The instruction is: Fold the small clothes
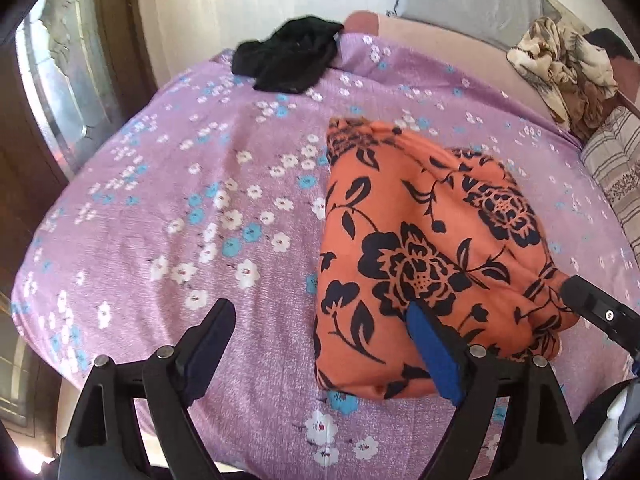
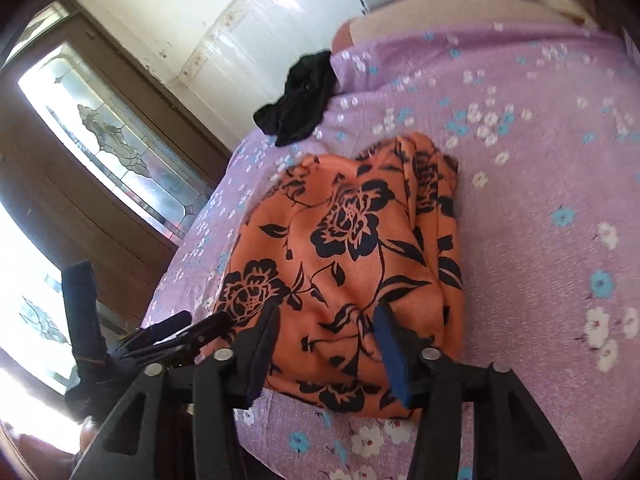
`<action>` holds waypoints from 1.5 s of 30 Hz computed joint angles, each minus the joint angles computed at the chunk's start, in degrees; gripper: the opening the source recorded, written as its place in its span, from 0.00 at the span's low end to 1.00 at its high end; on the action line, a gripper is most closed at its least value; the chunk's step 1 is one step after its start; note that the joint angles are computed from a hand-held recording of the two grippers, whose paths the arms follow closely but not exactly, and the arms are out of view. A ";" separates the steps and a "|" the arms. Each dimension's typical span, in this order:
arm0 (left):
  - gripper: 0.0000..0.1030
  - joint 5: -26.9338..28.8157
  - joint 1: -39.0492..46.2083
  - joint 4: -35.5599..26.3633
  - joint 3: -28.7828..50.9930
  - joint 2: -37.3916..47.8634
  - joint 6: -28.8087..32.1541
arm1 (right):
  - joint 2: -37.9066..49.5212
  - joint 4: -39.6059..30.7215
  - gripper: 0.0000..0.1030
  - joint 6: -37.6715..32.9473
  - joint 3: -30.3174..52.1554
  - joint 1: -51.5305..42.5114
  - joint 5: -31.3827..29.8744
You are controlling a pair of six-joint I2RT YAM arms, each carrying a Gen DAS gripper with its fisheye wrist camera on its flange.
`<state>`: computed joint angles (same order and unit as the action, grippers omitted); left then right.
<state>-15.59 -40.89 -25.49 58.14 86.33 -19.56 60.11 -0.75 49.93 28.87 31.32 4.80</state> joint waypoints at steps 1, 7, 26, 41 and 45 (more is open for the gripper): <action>0.85 -1.74 -1.12 -0.68 -0.75 -1.72 -0.88 | -1.79 -2.08 0.56 -0.21 0.42 2.03 3.77; 0.92 -12.89 -7.96 -5.64 0.18 -9.27 -4.25 | -7.85 -20.88 0.80 1.61 8.78 19.56 35.80; 0.96 -28.20 -16.50 -18.35 7.70 -18.43 -9.98 | -2.04 -54.36 1.00 23.99 27.14 41.93 65.59; 0.96 -22.27 -13.25 -18.55 9.14 -18.17 -7.49 | 2.24 -52.88 1.00 21.23 28.71 39.70 62.22; 0.96 -21.74 -12.64 -17.71 8.53 -18.66 -7.28 | 2.36 -49.31 1.00 17.83 27.55 38.58 60.20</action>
<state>-37.34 -53.53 -43.21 66.67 67.67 -26.84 62.47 -50.06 67.76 56.42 69.90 65.00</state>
